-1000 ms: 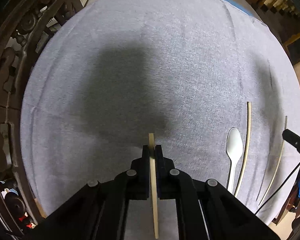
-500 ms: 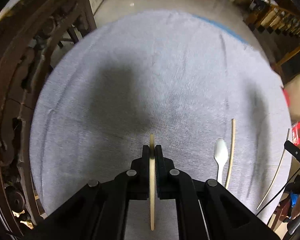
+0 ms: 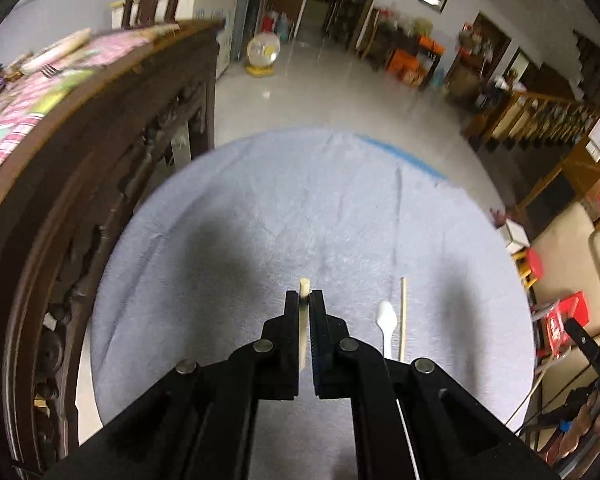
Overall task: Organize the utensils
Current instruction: 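Lift both chopsticks and carry them to the dark holder cup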
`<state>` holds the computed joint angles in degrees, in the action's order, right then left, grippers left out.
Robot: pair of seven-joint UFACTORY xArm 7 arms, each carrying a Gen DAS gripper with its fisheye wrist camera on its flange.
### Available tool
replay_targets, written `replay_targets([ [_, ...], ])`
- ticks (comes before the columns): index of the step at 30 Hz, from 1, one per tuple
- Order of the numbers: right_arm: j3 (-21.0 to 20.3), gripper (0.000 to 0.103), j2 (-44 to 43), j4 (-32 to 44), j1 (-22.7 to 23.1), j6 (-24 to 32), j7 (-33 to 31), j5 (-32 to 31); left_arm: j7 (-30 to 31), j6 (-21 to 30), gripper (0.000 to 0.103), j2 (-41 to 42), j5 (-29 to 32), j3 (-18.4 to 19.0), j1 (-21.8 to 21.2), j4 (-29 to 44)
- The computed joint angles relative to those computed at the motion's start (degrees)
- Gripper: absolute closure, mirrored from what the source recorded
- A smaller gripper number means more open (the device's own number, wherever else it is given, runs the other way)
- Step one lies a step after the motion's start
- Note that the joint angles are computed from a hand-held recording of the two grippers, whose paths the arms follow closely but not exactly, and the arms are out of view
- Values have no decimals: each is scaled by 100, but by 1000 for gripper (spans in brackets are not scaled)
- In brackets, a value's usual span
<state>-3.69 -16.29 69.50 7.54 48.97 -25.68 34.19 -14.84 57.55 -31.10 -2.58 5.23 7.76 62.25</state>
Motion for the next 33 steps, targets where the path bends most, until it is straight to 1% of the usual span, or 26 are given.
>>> replay_targets([
  [1,-25,98,-183,-120,-10,-39,-25,54,-31,-41,99,-131,12,-27,10,-56],
  [3,-83,98,-640,-476,32,-304,-159,194,-98,-96,99,-393,70,-85,35,-159],
  [6,-166,98,-1119,-789,144,-518,-194,219,-144,-103,99,-678,101,-139,0,-215],
  [9,-271,98,-1400,-920,285,-522,-166,154,-187,-104,99,-801,161,-190,-24,-232],
  [11,-311,98,-1637,-1082,362,-626,-159,134,-221,-89,99,-938,192,-218,-35,-265],
  [17,-525,98,-2303,-1525,696,-993,-152,263,-295,-42,99,-1346,162,-243,-133,-404],
  [22,-644,98,-2970,-2001,1058,-1505,-79,429,-339,-8,99,-1730,95,-262,-227,-414],
  [27,-581,98,-3558,-2480,1378,-2132,145,403,-303,101,99,-2035,22,-309,-392,-246],
  [33,-402,98,-4037,-2922,1767,-2537,494,156,-268,354,99,-2366,-121,-417,-648,29],
])
